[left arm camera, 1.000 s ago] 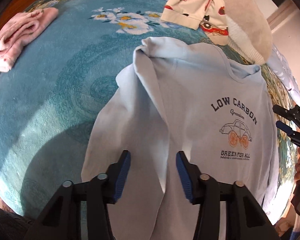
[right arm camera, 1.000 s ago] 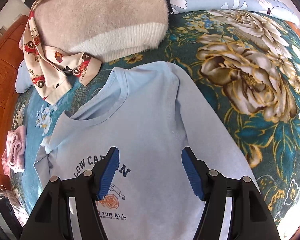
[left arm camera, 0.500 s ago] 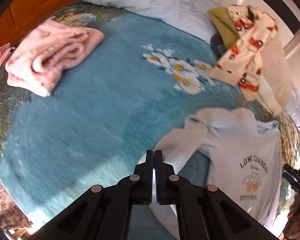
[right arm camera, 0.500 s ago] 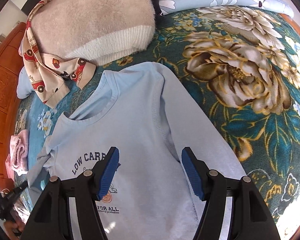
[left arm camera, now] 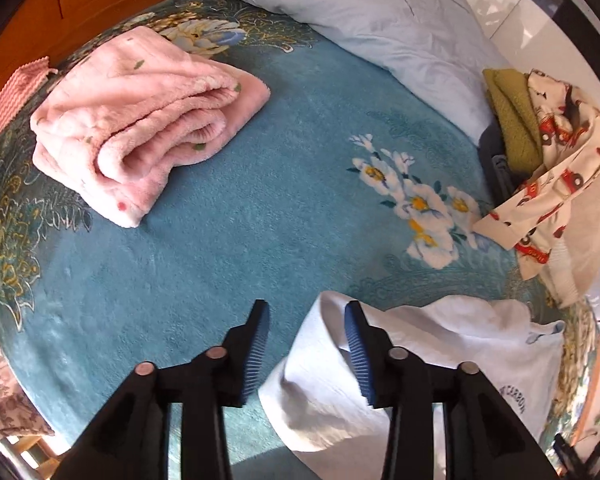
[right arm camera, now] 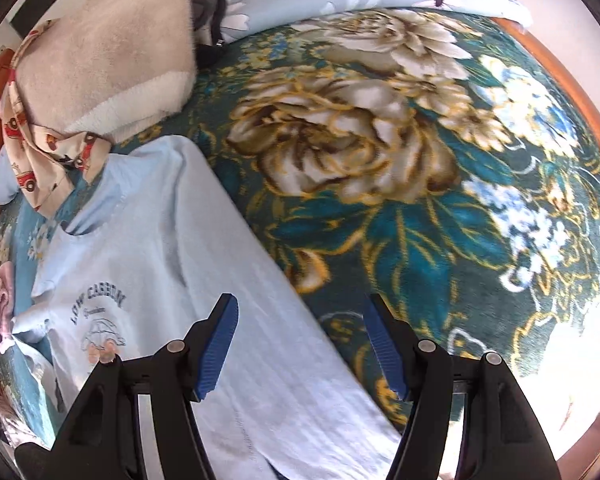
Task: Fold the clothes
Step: 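Open both grippers and release the flattened shirt on the bed, then grasp a sleeve cuff with the right gripper and pull it straight out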
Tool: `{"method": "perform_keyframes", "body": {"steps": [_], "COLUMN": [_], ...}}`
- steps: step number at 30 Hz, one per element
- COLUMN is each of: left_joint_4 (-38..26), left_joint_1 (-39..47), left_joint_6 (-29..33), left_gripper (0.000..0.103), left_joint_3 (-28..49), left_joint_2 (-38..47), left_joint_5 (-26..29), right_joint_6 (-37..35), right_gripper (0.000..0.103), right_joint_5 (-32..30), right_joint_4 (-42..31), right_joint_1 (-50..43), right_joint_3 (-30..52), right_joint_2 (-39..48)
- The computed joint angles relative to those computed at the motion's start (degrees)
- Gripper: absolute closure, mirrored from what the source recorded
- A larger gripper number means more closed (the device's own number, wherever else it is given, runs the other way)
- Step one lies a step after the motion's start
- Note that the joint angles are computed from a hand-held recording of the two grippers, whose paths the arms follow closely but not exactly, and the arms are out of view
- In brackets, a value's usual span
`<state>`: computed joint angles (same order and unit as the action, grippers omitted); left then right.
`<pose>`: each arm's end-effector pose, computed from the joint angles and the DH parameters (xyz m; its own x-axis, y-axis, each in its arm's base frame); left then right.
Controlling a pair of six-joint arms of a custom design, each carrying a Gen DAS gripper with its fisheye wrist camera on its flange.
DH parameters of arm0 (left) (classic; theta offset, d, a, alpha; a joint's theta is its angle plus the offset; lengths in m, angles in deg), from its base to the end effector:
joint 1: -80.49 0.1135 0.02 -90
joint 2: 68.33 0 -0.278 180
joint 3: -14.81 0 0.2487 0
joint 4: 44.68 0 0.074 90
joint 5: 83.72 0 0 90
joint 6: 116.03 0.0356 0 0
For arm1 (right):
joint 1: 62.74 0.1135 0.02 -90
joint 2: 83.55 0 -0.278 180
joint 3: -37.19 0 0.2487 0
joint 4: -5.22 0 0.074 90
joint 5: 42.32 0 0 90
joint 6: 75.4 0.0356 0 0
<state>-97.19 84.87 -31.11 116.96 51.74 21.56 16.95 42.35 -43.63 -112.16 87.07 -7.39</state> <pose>0.4317 0.0237 0.1755 -0.9371 -0.1574 -0.3117 -0.0689 0.9584 -0.2770 0.1356 -0.1532 0.1675 -0.5978 0.7607 -0.2527 0.7659 0.6351 0.1002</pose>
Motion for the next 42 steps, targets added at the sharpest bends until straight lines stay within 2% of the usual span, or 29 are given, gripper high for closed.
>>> {"method": "perform_keyframes", "body": {"steps": [3, 6, 10, 13, 15, 16, 18, 20, 24, 28, 33, 36, 38, 40, 41, 42], "left_joint_4": [7.6, 11.1, 11.9, 11.4, 11.5, 11.5, 11.4, 11.2, 10.7, 10.8, 10.4, 9.7, 8.9, 8.7, 8.7, 8.8], "left_joint_1": [-1.2, -6.2, -13.7, -16.7, -17.6, -17.8, -17.8, -17.6, -16.4, -15.4, -15.9, -16.3, -16.3, -15.9, -15.6, -15.3], "left_joint_6": [-4.3, -3.6, -3.3, -4.1, -4.2, -4.5, -5.1, -5.2, -4.2, -4.8, -5.3, -4.6, -4.2, -4.1, -4.3, -4.5], "left_gripper": [0.048, 0.047, 0.047, 0.047, 0.047, 0.047, 0.047, 0.047, 0.047, 0.047, 0.047, 0.047, 0.047, 0.047, 0.047, 0.047], "left_joint_3": [-12.0, -21.3, -27.6, -30.3, -30.9, -30.9, -30.7, -30.9, -31.7, -31.9, -31.2, -31.0, -30.9, -31.0, -31.0, -31.1], "left_joint_2": [-8.6, -13.0, -13.8, -15.0, -16.2, -16.6, -17.0, -17.4, -18.6, -18.4, -17.6, -17.6, -17.6, -17.6, -17.5, -17.5], "left_joint_5": [5.3, 9.2, 10.9, 10.9, 9.8, 9.7, 10.0, 9.9, 9.4, 9.3, 8.8, 8.8, 8.2, 8.0, 7.8, 7.7], "right_joint_6": [-6.3, -11.3, -13.7, -13.0, -12.1, -11.2, -10.0, -9.6, -12.5, -17.4, -18.3, -17.0, -15.4, -15.2, -15.3, -15.5], "right_gripper": [0.037, 0.037, 0.037, 0.037, 0.054, 0.059, 0.084, 0.098, 0.099, 0.100, 0.100, 0.100, 0.099, 0.089, 0.073, 0.063], "right_joint_5": [1.1, 0.8, -2.3, -1.4, -0.6, -0.2, 0.3, 1.8, 8.2, 17.0, 21.0, 18.9, 17.8, 15.5, 14.2, 12.6], "right_joint_4": [-2.2, -2.7, -1.1, -0.3, -0.5, -1.1, -2.0, -2.4, -1.0, 5.7, 7.1, 6.0, 5.9, 6.4, 6.6, 6.8], "right_joint_1": [-3.9, -7.8, -13.5, -12.5, -11.1, -9.8, -7.4, -5.2, -4.5, -8.9, -8.6, -8.4, -8.6, -10.9, -12.4, -14.4], "right_joint_3": [-2.4, -5.3, -9.5, -12.2, -13.6, -14.0, -14.2, -13.4, -9.2, 0.5, 15.9, 20.0, 19.7, 19.4, 19.4, 19.1], "right_joint_2": [-1.9, -2.1, -1.0, -3.8, -6.2, -7.3, -8.8, -8.8, -6.7, 0.5, 12.8, 18.2, 18.6, 17.7, 17.3, 16.6]}}
